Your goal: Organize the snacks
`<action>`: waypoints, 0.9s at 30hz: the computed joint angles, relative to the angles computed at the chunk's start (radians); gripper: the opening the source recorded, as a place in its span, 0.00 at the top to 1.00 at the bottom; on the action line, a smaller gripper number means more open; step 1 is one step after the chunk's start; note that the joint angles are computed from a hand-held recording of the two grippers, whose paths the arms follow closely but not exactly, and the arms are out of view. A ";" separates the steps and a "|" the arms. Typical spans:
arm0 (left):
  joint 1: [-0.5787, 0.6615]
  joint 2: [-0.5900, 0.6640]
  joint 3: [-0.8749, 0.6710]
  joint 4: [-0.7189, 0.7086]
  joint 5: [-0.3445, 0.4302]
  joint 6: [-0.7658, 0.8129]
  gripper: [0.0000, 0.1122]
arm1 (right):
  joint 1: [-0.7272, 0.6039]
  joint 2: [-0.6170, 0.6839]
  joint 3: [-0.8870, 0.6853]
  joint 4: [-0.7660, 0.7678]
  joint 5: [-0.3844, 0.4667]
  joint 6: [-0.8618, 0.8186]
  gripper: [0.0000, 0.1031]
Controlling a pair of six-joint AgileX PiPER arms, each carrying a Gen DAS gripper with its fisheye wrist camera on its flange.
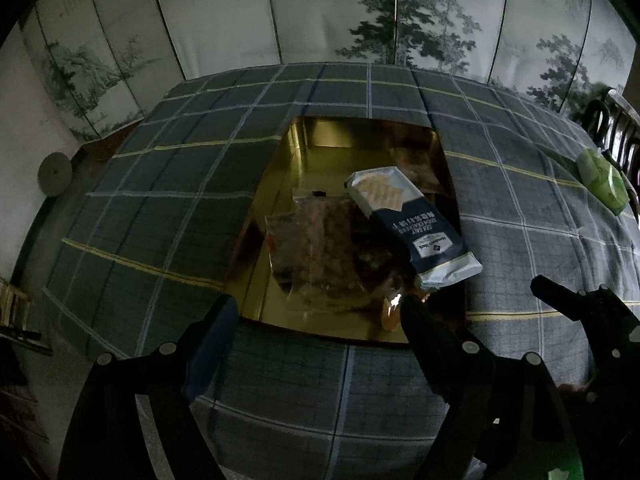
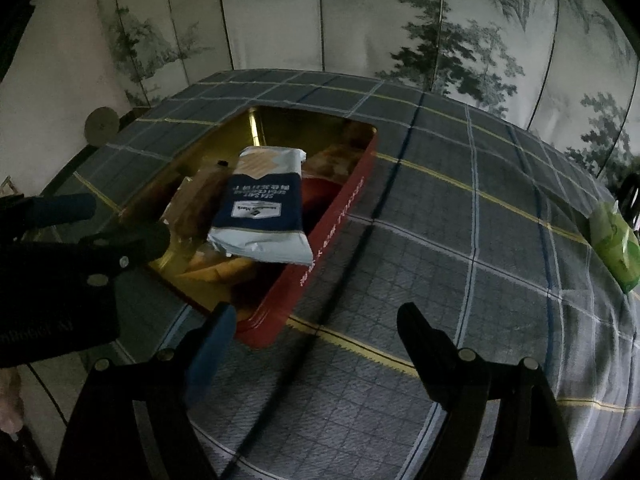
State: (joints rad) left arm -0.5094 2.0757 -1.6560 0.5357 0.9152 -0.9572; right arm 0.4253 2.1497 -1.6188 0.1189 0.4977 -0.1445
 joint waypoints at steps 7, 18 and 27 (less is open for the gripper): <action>0.008 0.004 -0.008 -0.011 -0.001 0.006 0.28 | -0.003 0.006 -0.005 0.015 0.004 -0.006 0.18; 0.008 0.016 -0.021 -0.010 0.013 -0.003 0.28 | -0.006 0.008 -0.003 0.052 0.003 -0.039 0.18; 0.013 0.010 -0.009 -0.021 0.014 -0.009 0.28 | -0.010 0.000 0.008 0.092 0.000 -0.071 0.18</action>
